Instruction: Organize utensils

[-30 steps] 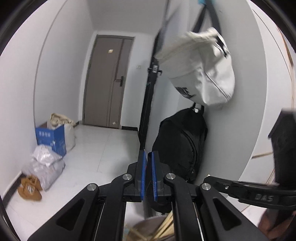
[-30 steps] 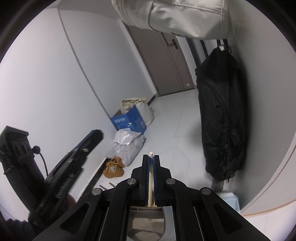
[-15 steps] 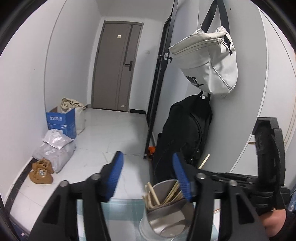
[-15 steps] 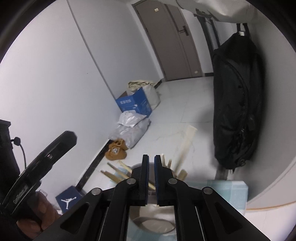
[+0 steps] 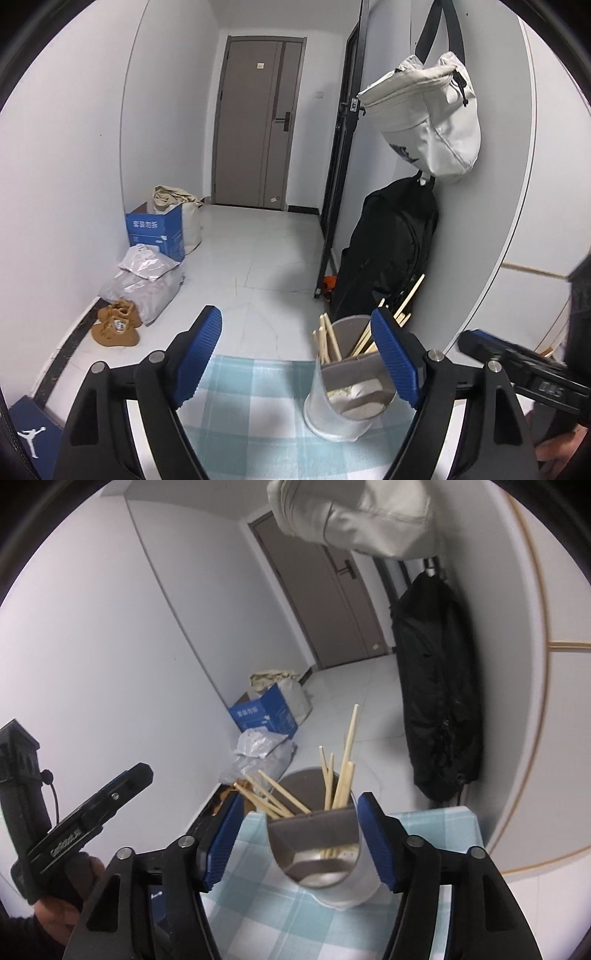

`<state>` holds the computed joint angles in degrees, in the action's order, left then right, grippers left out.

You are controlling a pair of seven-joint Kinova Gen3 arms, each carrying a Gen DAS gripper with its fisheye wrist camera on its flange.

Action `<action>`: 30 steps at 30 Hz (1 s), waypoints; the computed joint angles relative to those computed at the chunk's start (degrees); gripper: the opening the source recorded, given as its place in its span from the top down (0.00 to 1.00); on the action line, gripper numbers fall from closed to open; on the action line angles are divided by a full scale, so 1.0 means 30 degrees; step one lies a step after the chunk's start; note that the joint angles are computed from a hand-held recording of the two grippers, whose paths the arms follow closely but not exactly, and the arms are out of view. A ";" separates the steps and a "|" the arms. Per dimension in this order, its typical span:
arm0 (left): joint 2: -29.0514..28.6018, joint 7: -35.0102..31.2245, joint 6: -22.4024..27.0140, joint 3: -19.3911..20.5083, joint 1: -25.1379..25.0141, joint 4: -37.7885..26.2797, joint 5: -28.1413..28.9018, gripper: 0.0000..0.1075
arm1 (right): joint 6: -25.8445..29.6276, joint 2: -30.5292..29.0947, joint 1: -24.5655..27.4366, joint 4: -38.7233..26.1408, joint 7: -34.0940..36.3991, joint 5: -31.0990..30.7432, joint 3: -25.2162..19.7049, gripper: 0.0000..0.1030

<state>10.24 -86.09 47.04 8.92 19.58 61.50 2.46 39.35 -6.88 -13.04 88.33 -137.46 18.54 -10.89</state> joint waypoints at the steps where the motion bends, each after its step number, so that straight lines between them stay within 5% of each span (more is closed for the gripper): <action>1: -0.0099 0.0047 0.0101 -0.0019 0.0015 0.0088 -0.0039 0.26 | -0.0128 -0.0321 0.0050 0.0274 -0.0458 0.0453 -0.0238 0.34; 7: -0.0555 0.0658 0.1152 0.0010 0.0233 0.0176 -0.0367 0.25 | -0.1182 -0.2155 0.1327 0.2108 -0.4135 0.3998 -0.2875 0.14; 12: -0.1515 0.1048 0.0464 0.0124 0.0447 0.1298 -0.0931 0.14 | -0.1442 -0.3110 0.2795 0.2955 -0.6431 0.6506 -0.5106 0.02; 21: -0.2563 0.1239 -0.0170 0.0557 0.0492 0.2598 -0.1544 0.13 | -0.2020 -0.4278 0.4673 0.3982 -0.7772 0.7506 -0.7029 0.00; 25: -0.2808 0.2568 -0.0439 0.0759 0.0837 0.3030 -0.3272 0.13 | -0.2212 -0.4789 0.5120 0.4339 -0.7587 0.7070 -0.7339 0.00; 30: -0.3163 0.2640 -0.0870 0.0797 0.0623 0.3548 -0.3046 0.13 | -0.2484 -0.5063 0.5970 0.4443 -0.7163 0.6408 -0.7764 0.00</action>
<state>0.75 -78.17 44.43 11.31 21.45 72.15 -6.68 31.90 -22.07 4.87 101.66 -158.95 37.77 -34.18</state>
